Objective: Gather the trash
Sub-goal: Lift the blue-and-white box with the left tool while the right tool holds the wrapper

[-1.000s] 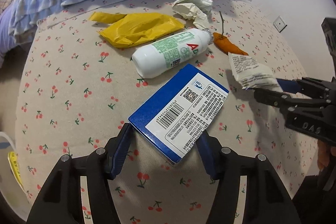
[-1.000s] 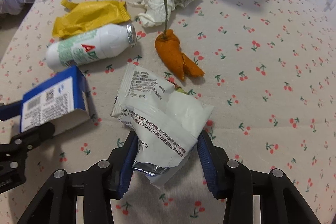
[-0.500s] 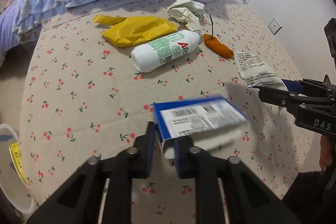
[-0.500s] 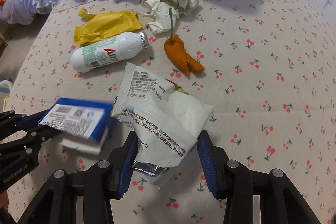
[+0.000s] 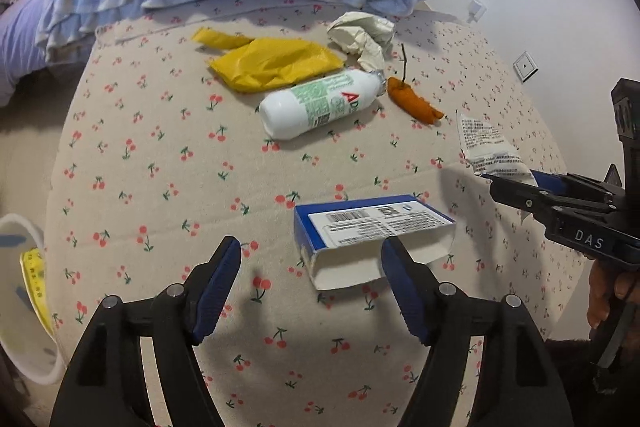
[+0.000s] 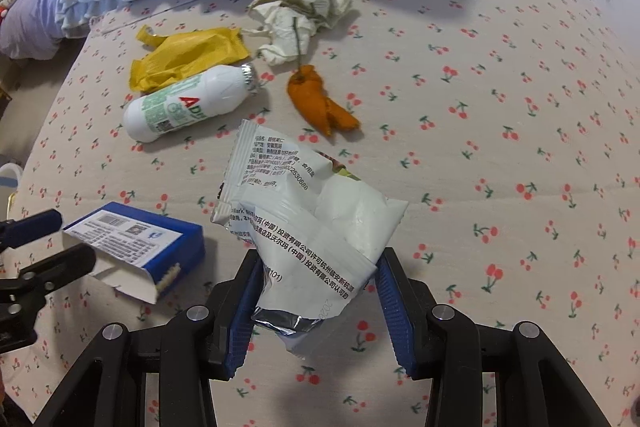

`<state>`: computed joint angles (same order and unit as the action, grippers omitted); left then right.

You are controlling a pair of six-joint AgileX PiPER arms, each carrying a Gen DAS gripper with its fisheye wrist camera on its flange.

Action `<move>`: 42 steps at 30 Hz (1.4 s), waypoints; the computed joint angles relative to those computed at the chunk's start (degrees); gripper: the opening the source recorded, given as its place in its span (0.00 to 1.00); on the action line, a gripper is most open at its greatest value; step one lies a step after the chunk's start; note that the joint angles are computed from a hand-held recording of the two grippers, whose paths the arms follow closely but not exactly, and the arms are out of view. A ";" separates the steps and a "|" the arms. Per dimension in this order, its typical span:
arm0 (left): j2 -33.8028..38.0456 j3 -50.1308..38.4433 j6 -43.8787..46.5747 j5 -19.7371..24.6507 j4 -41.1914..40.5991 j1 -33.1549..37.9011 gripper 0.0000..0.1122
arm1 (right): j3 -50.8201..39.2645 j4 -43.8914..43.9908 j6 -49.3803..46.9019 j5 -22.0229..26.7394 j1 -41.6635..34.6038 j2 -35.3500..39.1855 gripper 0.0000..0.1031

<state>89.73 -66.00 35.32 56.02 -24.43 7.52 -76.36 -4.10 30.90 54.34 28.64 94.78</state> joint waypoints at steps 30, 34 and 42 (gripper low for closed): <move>-0.77 3.94 -38.05 -7.51 23.17 -20.52 0.92 | 7.46 2.86 -3.57 -1.86 -5.93 -4.63 0.48; 1.95 4.04 -40.95 -7.46 25.72 -20.89 0.92 | 8.79 3.04 -4.00 -1.97 -7.02 -5.53 0.48; 2.08 5.35 -33.55 -9.99 17.70 -14.43 0.85 | 9.71 3.52 -4.76 -2.05 -7.49 -6.18 0.48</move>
<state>91.81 -60.66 1.77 46.03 -6.74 -6.91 -66.65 -0.58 26.14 52.29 21.15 88.61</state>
